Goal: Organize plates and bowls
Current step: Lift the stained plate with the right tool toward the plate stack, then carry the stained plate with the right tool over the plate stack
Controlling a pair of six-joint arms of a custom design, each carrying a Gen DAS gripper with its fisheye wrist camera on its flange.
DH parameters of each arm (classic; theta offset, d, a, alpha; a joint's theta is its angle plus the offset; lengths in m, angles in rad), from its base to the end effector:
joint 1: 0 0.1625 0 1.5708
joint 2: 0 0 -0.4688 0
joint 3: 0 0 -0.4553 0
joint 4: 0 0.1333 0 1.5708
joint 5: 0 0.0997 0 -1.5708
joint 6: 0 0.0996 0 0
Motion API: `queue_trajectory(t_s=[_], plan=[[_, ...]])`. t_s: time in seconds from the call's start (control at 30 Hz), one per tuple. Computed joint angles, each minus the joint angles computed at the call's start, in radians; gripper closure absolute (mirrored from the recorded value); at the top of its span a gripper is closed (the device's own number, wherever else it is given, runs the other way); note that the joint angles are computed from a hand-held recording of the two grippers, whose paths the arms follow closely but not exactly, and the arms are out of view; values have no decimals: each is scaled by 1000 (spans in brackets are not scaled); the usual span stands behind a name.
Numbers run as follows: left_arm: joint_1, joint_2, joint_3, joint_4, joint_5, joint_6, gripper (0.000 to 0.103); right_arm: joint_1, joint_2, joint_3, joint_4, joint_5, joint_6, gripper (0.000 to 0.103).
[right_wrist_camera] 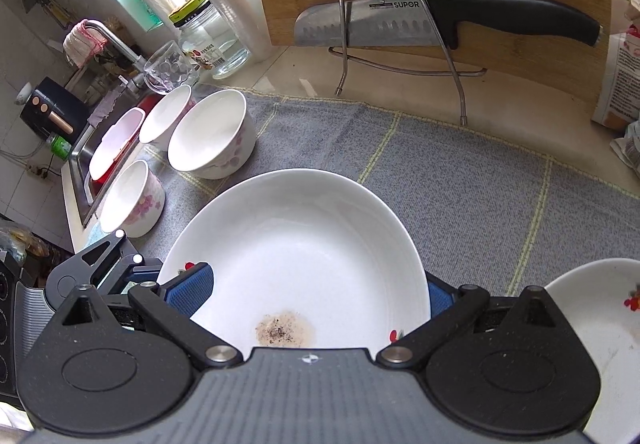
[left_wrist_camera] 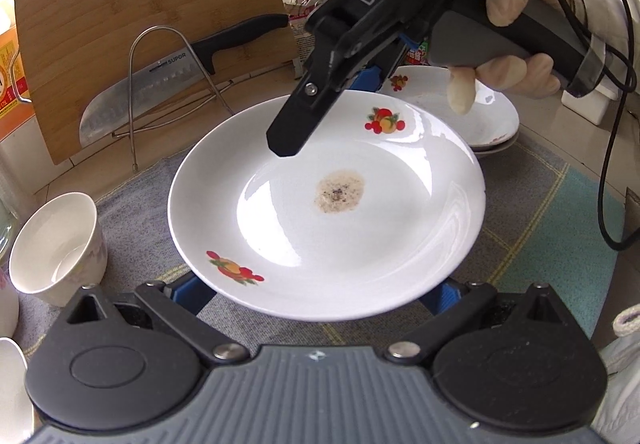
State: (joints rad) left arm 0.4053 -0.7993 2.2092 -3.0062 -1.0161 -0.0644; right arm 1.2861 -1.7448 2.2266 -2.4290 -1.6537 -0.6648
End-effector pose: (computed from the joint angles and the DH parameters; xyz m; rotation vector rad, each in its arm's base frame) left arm -0.3877 -0.3685 -0.0329 1.3858 2.2760 -0.4654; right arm -0.0068 -0.4685 0.3576 0.5191 -2.8180 0.4310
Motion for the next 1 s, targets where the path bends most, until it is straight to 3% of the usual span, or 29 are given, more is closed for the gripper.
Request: queue_trajectory(t_s=[0.47, 1.0], plan=[[-23, 18, -46, 35, -65, 60, 1, -65, -135, 51, 18, 35, 0, 0], [-11, 135, -170, 20, -185, 196, 1, -214, -283, 75, 21, 76, -11, 0]])
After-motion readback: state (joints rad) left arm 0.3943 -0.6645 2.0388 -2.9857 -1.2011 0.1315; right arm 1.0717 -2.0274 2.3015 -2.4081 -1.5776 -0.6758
